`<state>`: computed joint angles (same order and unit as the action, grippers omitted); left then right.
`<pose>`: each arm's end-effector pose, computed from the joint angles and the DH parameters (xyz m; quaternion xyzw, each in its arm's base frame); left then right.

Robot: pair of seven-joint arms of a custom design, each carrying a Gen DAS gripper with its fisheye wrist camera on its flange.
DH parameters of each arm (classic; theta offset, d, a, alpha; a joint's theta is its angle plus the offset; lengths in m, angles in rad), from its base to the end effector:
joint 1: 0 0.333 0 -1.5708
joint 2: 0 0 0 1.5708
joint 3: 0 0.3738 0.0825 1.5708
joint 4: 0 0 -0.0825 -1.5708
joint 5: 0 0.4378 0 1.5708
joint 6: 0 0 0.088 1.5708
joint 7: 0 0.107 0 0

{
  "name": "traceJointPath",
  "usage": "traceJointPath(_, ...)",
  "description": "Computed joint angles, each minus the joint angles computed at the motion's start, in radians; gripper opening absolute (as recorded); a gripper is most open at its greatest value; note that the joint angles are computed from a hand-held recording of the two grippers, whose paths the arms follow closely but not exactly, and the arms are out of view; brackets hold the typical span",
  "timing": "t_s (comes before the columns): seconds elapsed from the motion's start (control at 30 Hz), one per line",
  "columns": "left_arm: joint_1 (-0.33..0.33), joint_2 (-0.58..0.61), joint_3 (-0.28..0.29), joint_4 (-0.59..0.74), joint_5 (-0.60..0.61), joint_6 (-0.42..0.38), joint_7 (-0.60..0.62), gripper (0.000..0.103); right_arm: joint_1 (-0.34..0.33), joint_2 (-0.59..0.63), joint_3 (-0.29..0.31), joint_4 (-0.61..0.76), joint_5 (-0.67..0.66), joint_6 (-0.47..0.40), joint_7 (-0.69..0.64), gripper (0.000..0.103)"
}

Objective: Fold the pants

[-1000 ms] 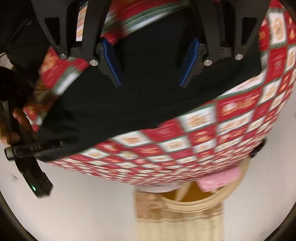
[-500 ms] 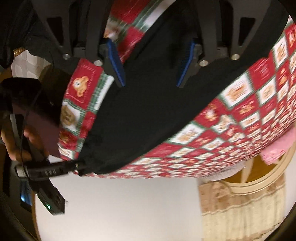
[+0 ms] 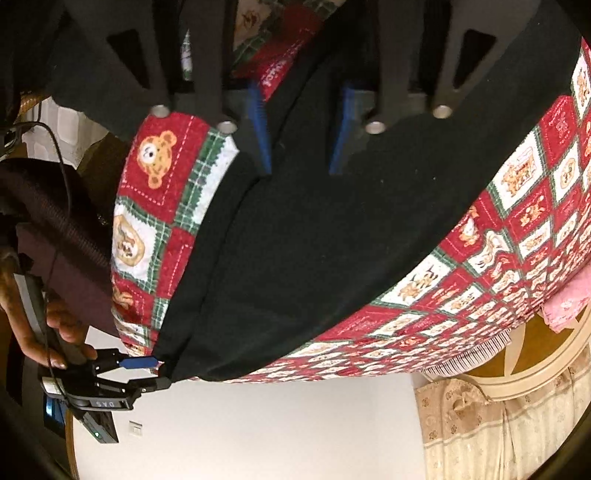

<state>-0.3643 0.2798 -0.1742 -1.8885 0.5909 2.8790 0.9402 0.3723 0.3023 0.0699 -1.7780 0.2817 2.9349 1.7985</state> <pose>0.6088 -0.3879 0.4640 -0.5134 0.7739 -0.3032 0.2136 0.6877 0.2990 0.5178 -0.6262 0.6570 -0.0956 0.4087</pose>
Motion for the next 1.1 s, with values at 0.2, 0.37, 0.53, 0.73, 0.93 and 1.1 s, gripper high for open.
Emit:
traceJointPath(0.2,0.013,0.009,-0.018,0.007,-0.047,0.002,0.051,0.017,-0.025,0.034,0.006,0.038,0.048,-0.002,0.026,0.058)
traceJointPath(0.37,0.028,0.013,-0.034,0.016,-0.093,-0.007,0.096,0.006,-0.006,0.068,-0.039,0.078,0.031,-0.021,0.109,0.025)
traceJointPath(0.53,0.058,0.0,-0.049,0.007,-0.165,0.031,0.131,0.005,-0.009,0.149,-0.045,0.235,-0.025,-0.111,0.105,0.011)
traceJointPath(0.73,0.136,-0.031,-0.117,-0.044,-0.331,0.128,0.215,0.004,-0.083,0.174,0.091,0.349,0.048,-0.05,-0.147,0.009)
traceJointPath(0.93,0.206,-0.005,-0.228,-0.058,-0.488,0.124,0.402,0.004,-0.143,0.099,0.143,0.197,0.211,-0.021,-0.319,0.009)
traceJointPath(1.1,0.164,-0.001,-0.192,-0.053,-0.503,0.096,0.432,0.004,-0.185,0.052,0.15,0.059,0.33,-0.022,-0.404,0.016)
